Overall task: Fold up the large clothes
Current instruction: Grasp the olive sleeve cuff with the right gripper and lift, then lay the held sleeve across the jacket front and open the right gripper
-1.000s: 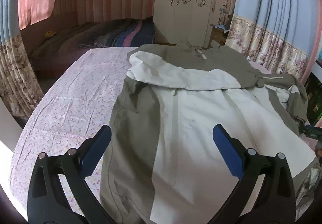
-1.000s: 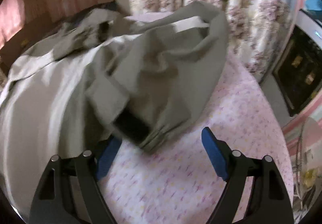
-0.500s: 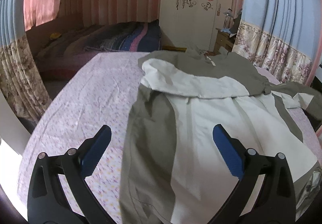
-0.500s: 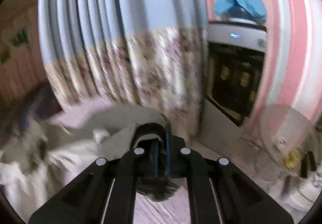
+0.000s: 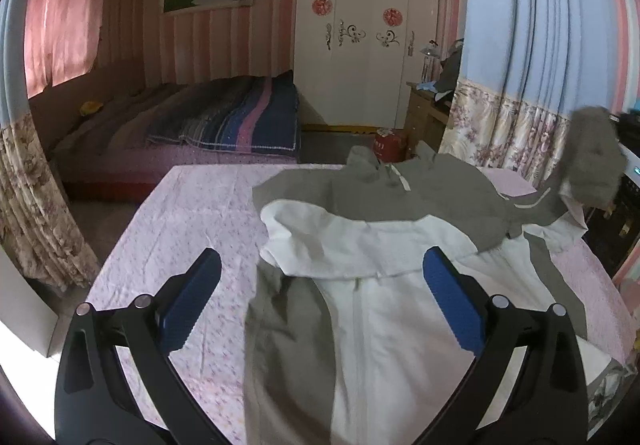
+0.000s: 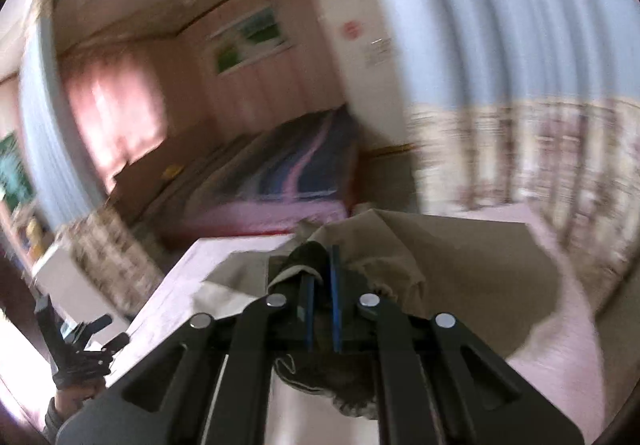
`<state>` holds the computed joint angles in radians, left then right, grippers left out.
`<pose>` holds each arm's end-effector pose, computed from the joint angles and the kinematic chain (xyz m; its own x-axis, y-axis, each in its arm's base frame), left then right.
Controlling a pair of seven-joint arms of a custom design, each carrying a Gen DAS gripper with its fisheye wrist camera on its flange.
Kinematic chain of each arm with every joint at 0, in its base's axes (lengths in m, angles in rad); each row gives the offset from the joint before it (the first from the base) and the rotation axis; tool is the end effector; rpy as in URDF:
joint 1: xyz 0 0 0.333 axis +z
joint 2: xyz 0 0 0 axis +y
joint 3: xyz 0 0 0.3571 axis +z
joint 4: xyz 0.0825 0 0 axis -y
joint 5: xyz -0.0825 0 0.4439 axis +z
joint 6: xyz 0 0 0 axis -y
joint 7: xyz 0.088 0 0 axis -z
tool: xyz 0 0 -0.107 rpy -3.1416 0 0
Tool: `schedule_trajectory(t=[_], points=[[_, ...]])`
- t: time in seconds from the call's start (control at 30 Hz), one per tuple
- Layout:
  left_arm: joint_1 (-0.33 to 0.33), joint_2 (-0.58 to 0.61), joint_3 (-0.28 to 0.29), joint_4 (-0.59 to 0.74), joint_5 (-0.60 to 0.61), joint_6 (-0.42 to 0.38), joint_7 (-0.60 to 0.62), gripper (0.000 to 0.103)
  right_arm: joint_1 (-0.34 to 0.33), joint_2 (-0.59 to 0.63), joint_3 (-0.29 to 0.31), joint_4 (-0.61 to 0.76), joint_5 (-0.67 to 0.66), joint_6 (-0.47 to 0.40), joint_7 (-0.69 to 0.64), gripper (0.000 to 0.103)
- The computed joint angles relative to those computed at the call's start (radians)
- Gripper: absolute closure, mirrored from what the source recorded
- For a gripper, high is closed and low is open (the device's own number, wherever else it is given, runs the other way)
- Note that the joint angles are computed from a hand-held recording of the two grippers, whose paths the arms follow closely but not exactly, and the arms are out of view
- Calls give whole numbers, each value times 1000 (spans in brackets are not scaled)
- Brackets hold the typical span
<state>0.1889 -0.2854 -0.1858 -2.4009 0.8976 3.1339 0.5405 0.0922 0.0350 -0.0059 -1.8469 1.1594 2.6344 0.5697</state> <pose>0.5230 -0.0727 0.5239 0.0851 -0.9947 0.0577 -0.5200 -0.0937 -0.8490 0.6750 0.0355 0.5974 0.4037 -0.8588 -0.3154 -0.5496 0.0480 -0.8341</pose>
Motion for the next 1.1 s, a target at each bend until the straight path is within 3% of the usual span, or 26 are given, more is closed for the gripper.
schedule_trajectory(t=[0.1, 0.2, 0.33, 0.43, 0.5, 0.53, 0.57, 0.6, 0.63, 0.77, 0.93, 1.0, 1.1], points=[[19, 2, 2, 11, 10, -17, -5, 3, 53, 99, 46, 115, -104, -31, 81, 95], [34, 10, 7, 14, 18, -29, -23, 3, 113, 180, 81, 181, -236, 19, 156, 93], [17, 39, 38, 25, -9, -69, -20, 3, 204, 315, 49, 297, -542, -22, 425, 88], [-6, 66, 61, 39, -38, -95, 4, 3, 198, 325, 65, 288, -585, -36, 479, 84], [-23, 83, 76, 44, -59, -94, 24, 3, 215, 331, 41, 284, -655, -21, 544, 81], [-35, 94, 84, 49, -79, -95, 41, 3, 232, 343, 24, 296, -707, -21, 594, 77], [-45, 108, 88, 57, -94, -97, 53, 3, 235, 340, 16, 292, -741, -31, 622, 44], [-47, 120, 85, 66, -95, -95, 54, 3, 231, 342, 17, 293, -752, -27, 636, 29], [-51, 129, 83, 71, -95, -95, 54, 3, 216, 338, 33, 273, -728, 20, 622, 21], [-74, 162, 78, 89, -104, -95, 62, 3, 165, 294, 83, 196, -644, 68, 512, 21], [-104, 195, 73, 124, -110, -107, 66, 3, 142, 245, 79, 126, -600, 144, 445, 21], [-124, 209, 71, 143, -124, -114, 88, 3, 90, 216, 109, 104, -485, 155, 354, 21], [-151, 237, 69, 171, -153, -135, 135, 3, 71, 189, 95, 76, -421, 201, 304, 18]])
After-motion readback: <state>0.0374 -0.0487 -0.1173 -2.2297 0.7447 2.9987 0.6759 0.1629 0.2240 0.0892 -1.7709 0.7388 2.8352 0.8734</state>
